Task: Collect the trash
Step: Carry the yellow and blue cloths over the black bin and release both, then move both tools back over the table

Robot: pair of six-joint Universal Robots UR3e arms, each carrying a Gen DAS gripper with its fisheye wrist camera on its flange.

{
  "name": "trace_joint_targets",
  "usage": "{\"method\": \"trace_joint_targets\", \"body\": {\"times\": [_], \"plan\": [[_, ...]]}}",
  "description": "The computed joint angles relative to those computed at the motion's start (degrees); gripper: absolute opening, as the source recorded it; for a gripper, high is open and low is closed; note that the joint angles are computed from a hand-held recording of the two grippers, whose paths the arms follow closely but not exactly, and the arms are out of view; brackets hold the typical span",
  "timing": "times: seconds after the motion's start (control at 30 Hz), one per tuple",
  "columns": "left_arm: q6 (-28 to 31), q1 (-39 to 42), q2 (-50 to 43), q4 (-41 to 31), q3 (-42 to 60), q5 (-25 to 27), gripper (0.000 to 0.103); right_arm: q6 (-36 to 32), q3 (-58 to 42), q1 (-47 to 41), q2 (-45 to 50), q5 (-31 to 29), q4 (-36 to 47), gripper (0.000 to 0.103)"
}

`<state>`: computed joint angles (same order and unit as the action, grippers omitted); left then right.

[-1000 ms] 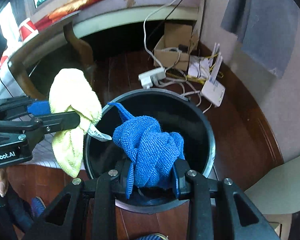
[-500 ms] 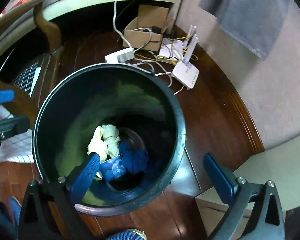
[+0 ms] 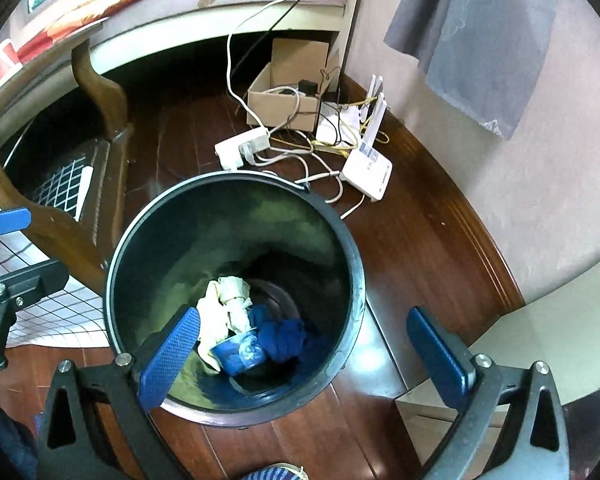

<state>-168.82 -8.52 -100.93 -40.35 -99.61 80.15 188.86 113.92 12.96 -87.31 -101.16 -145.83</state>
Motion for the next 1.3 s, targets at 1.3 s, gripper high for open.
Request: {"method": "trace_joint_targets", "body": {"times": [1.3], "plan": [[15.6,53.3,50.5,-19.8,-19.3,-19.5,0.097,2.9,-45.5,25.8,22.0,-3.3,5.1,0.103]]}}
